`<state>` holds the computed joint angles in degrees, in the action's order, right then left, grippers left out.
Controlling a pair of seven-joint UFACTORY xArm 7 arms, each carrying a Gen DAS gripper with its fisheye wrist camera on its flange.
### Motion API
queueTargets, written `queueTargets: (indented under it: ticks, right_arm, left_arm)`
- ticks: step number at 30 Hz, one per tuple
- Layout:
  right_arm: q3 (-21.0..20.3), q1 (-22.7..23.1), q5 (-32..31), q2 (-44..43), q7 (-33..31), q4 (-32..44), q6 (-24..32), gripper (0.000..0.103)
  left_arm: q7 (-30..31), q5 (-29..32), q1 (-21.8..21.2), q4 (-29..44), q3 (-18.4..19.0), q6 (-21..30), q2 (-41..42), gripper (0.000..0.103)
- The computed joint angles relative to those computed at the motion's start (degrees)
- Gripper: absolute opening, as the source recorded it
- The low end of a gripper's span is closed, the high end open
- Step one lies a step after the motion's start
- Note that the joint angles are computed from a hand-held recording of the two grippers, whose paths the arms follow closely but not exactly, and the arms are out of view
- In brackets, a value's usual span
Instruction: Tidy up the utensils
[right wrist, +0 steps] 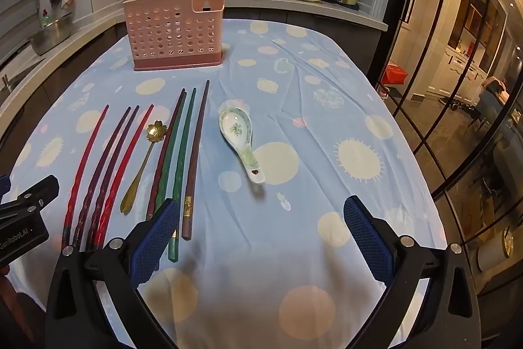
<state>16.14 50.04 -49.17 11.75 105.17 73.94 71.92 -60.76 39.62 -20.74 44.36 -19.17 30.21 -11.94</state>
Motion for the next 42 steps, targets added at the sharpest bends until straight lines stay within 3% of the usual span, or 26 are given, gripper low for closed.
queueTargets:
  ticks: [17, 42]
  right_arm:
    - [1.05, 1.22, 0.2, -1.07, 2.15, -0.87, 1.75, 0.096]
    - [2.51, 1.87, -0.74, -2.62, 3.72, -2.2, 2.67, 0.096]
  left_arm:
    - [-1.34, 0.55, 0.32, -2.36, -1.36, 0.06, -3.33, 0.095]
    - [1.69, -4.93, 0.48, -5.08, -3.77, 1.0, -7.17, 0.095]
